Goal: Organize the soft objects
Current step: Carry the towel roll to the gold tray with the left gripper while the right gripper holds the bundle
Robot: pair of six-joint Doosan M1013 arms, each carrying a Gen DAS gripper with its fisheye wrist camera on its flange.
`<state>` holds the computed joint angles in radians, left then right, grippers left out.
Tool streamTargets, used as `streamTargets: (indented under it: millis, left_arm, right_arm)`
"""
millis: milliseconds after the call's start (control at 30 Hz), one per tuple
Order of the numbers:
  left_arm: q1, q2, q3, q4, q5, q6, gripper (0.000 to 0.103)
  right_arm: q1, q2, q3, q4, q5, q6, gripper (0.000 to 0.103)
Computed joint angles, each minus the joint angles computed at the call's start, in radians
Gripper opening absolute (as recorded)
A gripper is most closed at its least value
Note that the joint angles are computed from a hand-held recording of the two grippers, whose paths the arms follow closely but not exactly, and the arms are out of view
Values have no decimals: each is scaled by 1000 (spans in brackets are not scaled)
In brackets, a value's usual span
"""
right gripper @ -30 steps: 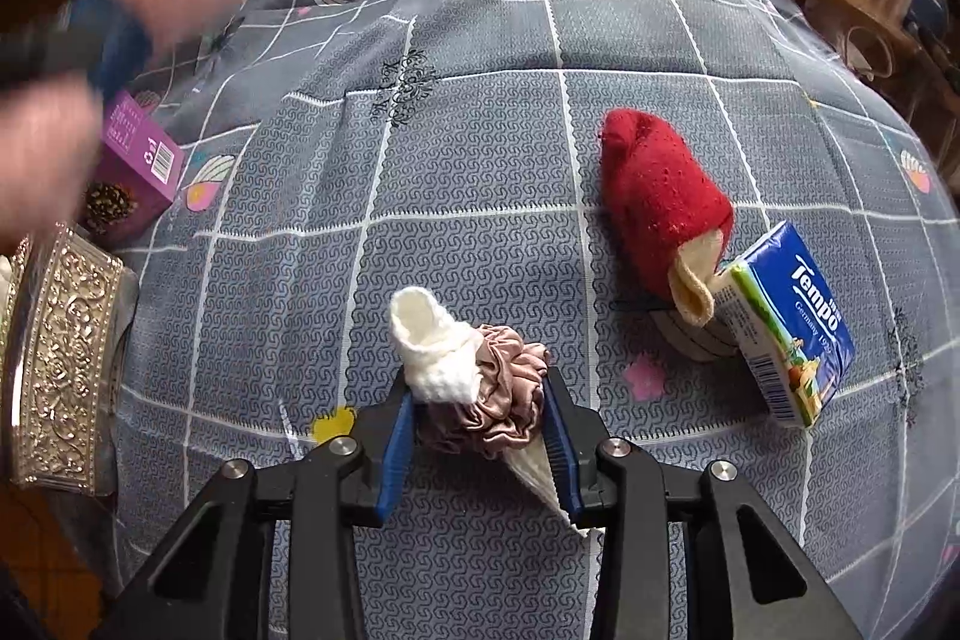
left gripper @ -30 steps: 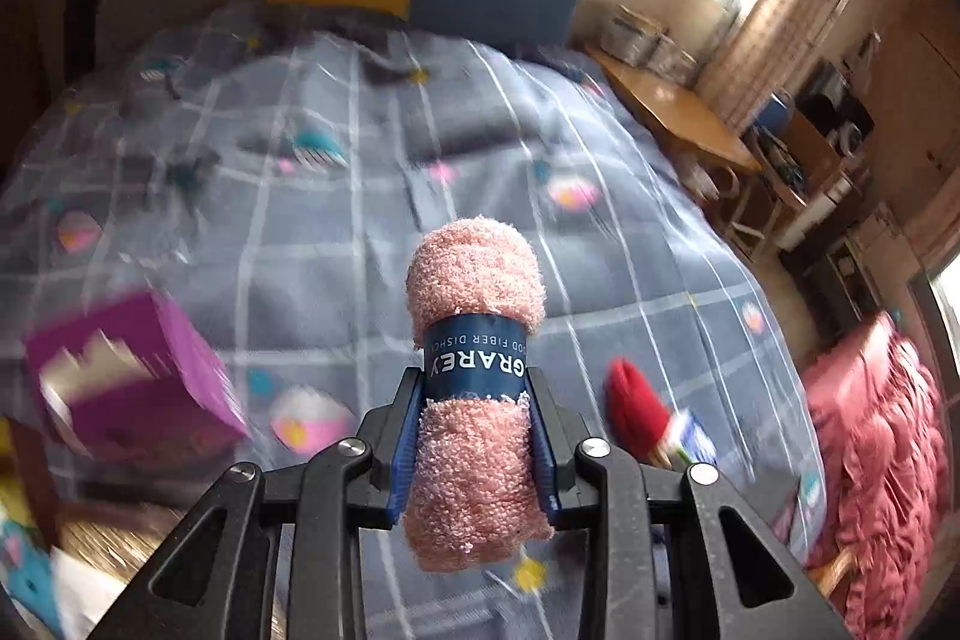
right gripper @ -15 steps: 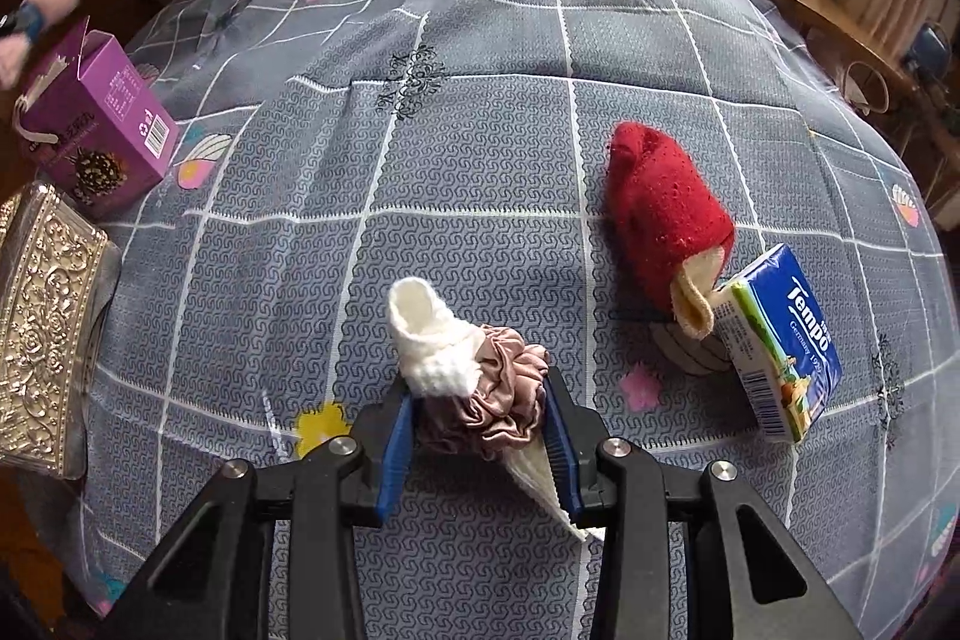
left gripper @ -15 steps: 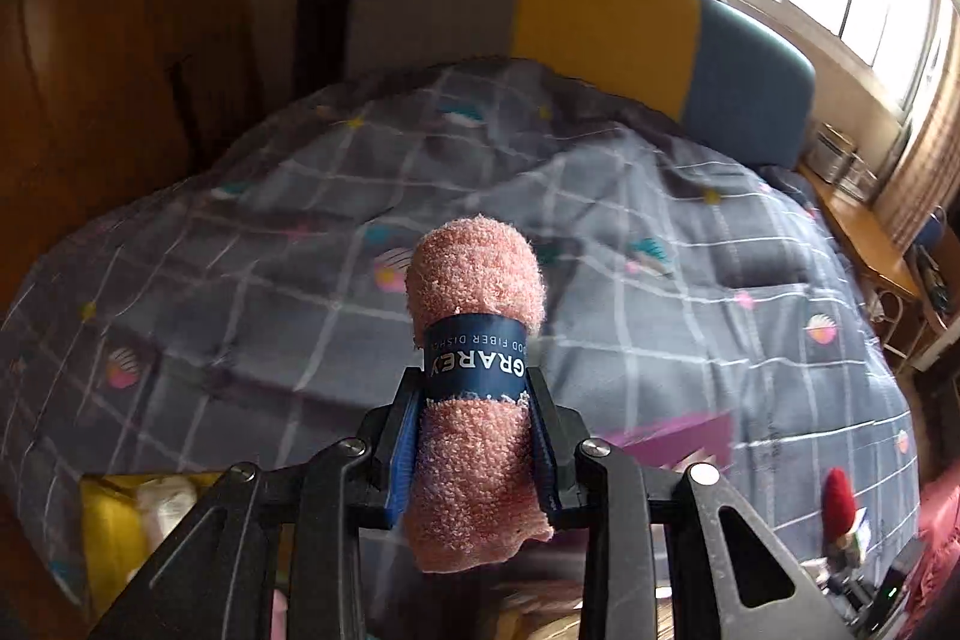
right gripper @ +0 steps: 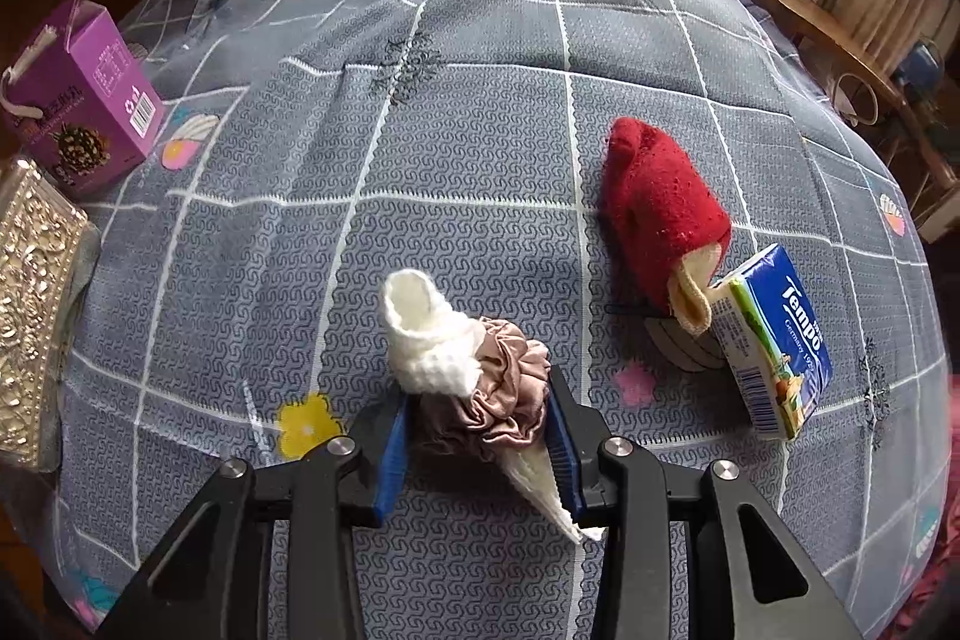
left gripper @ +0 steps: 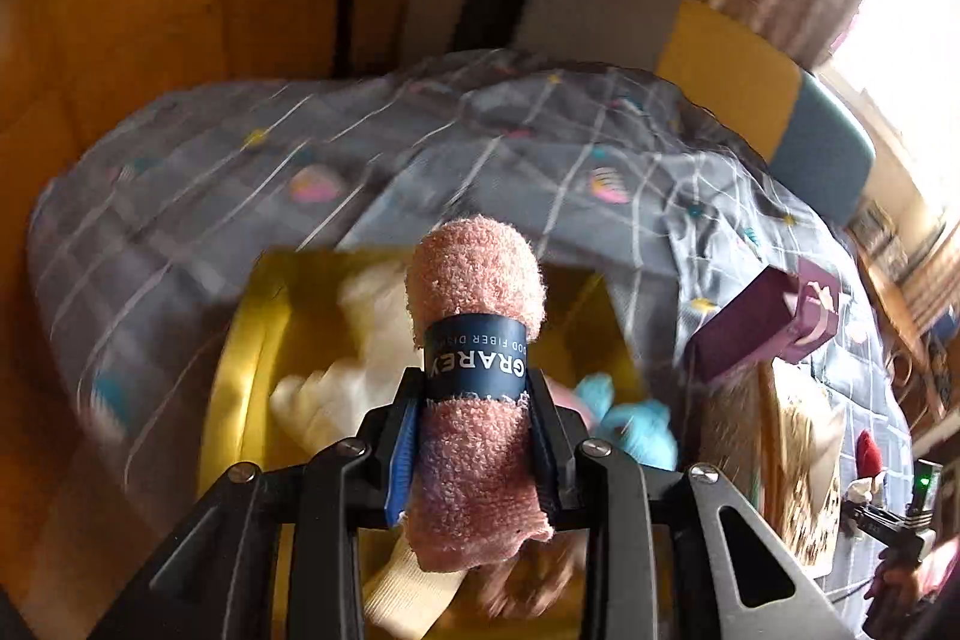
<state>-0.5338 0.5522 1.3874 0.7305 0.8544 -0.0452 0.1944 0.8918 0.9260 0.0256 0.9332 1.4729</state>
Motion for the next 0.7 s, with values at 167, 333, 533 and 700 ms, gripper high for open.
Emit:
streamTargets:
  millis: [167,333,533,700]
  left_arm:
    - [-25,-38,101,2,-15,-104,31]
    - [-27,-16,116,-58,-74,-40,31]
    - [-13,39,48,-83,-56,92,32]
    - [-6,65,0,-89,57,113,39]
  right_arm:
    - [4,-4,9,-26,-13,7,40]
    - [19,-12,30,-91,-39,8,40]
    - [24,-26,57,-111,-64,18,40]
    - [27,-29,66,-127,-74,26,40]
